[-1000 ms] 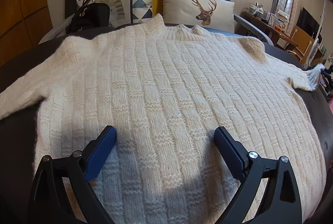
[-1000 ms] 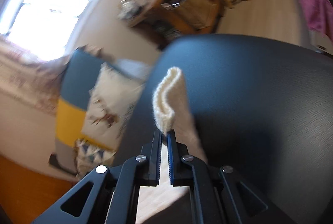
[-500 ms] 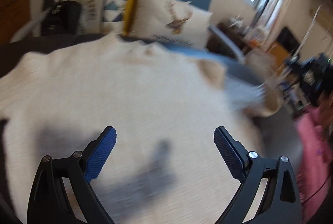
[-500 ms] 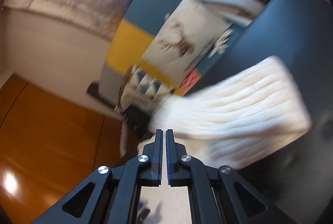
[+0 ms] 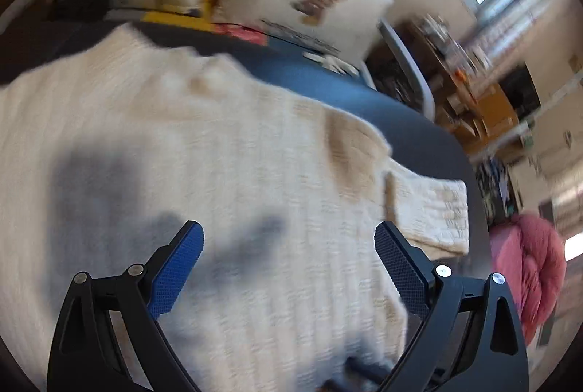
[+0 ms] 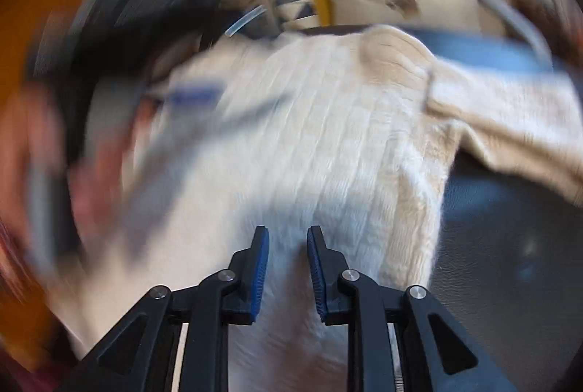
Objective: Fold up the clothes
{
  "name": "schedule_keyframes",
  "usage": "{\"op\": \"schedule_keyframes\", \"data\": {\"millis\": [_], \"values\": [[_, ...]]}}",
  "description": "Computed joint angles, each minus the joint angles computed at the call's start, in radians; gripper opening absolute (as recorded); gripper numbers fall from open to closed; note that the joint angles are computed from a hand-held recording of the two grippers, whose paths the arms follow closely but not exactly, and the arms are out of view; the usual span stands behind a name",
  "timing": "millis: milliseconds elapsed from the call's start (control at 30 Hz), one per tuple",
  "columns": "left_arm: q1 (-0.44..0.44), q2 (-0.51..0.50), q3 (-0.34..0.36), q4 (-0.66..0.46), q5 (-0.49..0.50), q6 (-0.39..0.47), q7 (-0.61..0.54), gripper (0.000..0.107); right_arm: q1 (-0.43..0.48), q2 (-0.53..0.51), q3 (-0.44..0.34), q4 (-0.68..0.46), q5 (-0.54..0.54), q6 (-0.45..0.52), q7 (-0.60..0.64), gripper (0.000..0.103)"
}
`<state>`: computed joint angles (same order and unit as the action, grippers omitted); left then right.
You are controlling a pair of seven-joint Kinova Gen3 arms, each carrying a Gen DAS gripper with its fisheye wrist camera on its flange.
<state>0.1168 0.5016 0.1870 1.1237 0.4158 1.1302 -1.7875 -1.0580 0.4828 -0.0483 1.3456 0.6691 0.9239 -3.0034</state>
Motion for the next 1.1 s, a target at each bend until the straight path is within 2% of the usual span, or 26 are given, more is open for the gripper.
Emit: {"op": "schedule_keyframes", "data": {"millis": [33, 100, 133, 200, 267, 367, 433, 500, 533, 567, 600, 700, 967, 1033, 1100], "values": [[0.036, 0.013, -0.010, -0.033, -0.016, 0.013, -0.006, 0.092, -0.046, 0.027, 0.023, -0.017, 0.040, 0.041, 0.041, 0.023], [0.082, 0.068, 0.012, -0.126, -0.045, 0.072, 0.009, 0.079, -0.131, 0.083, 0.088, -0.070, 0.072, 0.122, 0.122, 0.024], [0.103, 0.099, 0.020, -0.172, -0.056, 0.106, 0.026, 0.077, -0.150, 0.102, 0.106, -0.103, 0.063, 0.163, 0.148, 0.024], [0.152, 0.159, 0.020, -0.265, -0.085, 0.175, 0.068, 0.075, -0.146, 0.114, 0.088, -0.131, 0.066, 0.211, 0.152, 0.024], [0.208, 0.211, 0.000, -0.356, -0.126, 0.239, 0.102, 0.075, -0.111, 0.094, 0.031, -0.093, 0.104, 0.194, 0.099, 0.025], [0.257, 0.265, -0.018, -0.444, -0.169, 0.299, 0.139, 0.075, -0.093, 0.055, 0.023, -0.021, 0.111, 0.122, 0.045, 0.025], [0.268, 0.257, -0.024, -0.425, -0.182, 0.277, 0.139, 0.075, -0.081, 0.032, 0.017, 0.022, 0.119, 0.079, 0.012, 0.026], [0.265, 0.248, -0.017, -0.410, -0.177, 0.263, 0.138, 0.071, -0.076, 0.027, 0.010, 0.031, 0.119, 0.083, 0.003, 0.026], [0.257, 0.241, -0.008, -0.396, -0.164, 0.252, 0.135, 0.064, -0.075, 0.026, 0.008, 0.035, 0.123, 0.085, 0.000, 0.026], [0.251, 0.240, 0.002, -0.396, -0.151, 0.258, 0.131, 0.043, -0.075, 0.024, 0.005, 0.038, 0.127, 0.086, -0.003, 0.026], [0.245, 0.244, 0.012, -0.402, -0.136, 0.272, 0.127, 0.031, -0.076, 0.024, 0.003, 0.041, 0.131, 0.089, -0.006, 0.026], [0.261, 0.253, 0.016, -0.416, -0.135, 0.297, 0.104, 0.031, -0.077, 0.021, -0.002, 0.050, 0.140, 0.097, -0.012, 0.026], [0.253, 0.280, 0.013, -0.432, -0.100, 0.280, 0.166, 0.030, -0.065, -0.009, -0.019, 0.107, 0.159, 0.078, -0.044, 0.026], [0.257, 0.264, 0.008, -0.404, -0.109, 0.250, 0.153, 0.010, -0.058, -0.019, -0.023, 0.125, 0.163, 0.070, -0.051, 0.026], [0.235, 0.245, 0.027, -0.366, -0.082, 0.217, 0.127, 0.004, -0.052, -0.027, -0.028, 0.136, 0.167, 0.068, -0.053, 0.026]]}}
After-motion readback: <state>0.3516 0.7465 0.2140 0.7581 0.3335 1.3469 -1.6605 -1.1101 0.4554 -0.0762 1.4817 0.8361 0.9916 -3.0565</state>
